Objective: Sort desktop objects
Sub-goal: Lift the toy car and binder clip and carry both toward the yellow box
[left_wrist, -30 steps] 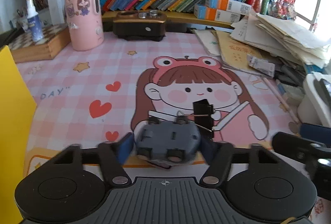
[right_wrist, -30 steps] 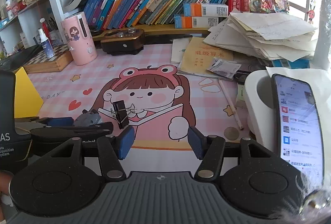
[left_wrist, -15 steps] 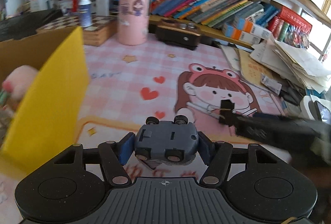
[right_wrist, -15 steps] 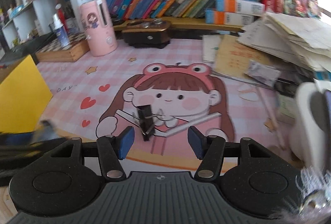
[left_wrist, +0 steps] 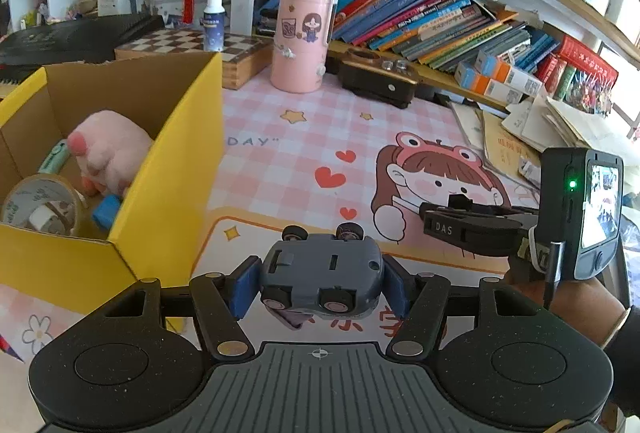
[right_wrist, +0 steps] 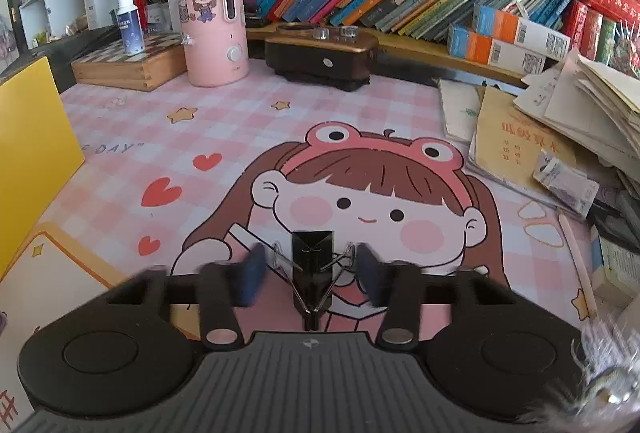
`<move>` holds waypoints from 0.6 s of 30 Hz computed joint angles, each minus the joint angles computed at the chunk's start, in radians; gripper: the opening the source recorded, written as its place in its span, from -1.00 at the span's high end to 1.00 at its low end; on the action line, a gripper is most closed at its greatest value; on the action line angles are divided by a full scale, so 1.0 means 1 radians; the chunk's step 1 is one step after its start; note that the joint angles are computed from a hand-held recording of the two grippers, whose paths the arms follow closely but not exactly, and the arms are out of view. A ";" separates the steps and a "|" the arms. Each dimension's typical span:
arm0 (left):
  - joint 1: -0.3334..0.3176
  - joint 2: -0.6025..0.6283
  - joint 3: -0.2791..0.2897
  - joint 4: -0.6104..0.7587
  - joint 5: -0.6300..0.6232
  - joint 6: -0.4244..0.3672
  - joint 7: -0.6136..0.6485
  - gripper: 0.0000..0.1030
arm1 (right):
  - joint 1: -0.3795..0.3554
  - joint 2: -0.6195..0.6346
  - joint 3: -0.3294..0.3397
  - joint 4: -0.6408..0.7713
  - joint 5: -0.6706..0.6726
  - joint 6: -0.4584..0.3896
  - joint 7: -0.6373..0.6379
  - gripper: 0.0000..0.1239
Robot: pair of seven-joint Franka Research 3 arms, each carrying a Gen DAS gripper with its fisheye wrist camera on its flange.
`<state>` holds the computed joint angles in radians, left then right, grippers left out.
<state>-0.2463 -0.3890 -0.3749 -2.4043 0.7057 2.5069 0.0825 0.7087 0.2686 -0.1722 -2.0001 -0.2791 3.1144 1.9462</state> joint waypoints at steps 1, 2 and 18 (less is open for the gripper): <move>0.001 -0.004 -0.001 -0.002 0.003 0.000 -0.004 -0.23 | 0.004 0.001 -0.004 0.000 -0.002 0.001 0.003 0.37; 0.001 -0.010 -0.001 -0.005 0.004 0.000 -0.007 -0.23 | 0.007 -0.001 -0.008 -0.002 -0.003 0.008 0.008 0.37; 0.009 -0.074 -0.019 -0.047 0.041 0.057 -0.019 -0.23 | 0.404 -0.131 -0.454 -0.133 -0.333 0.096 0.350 0.95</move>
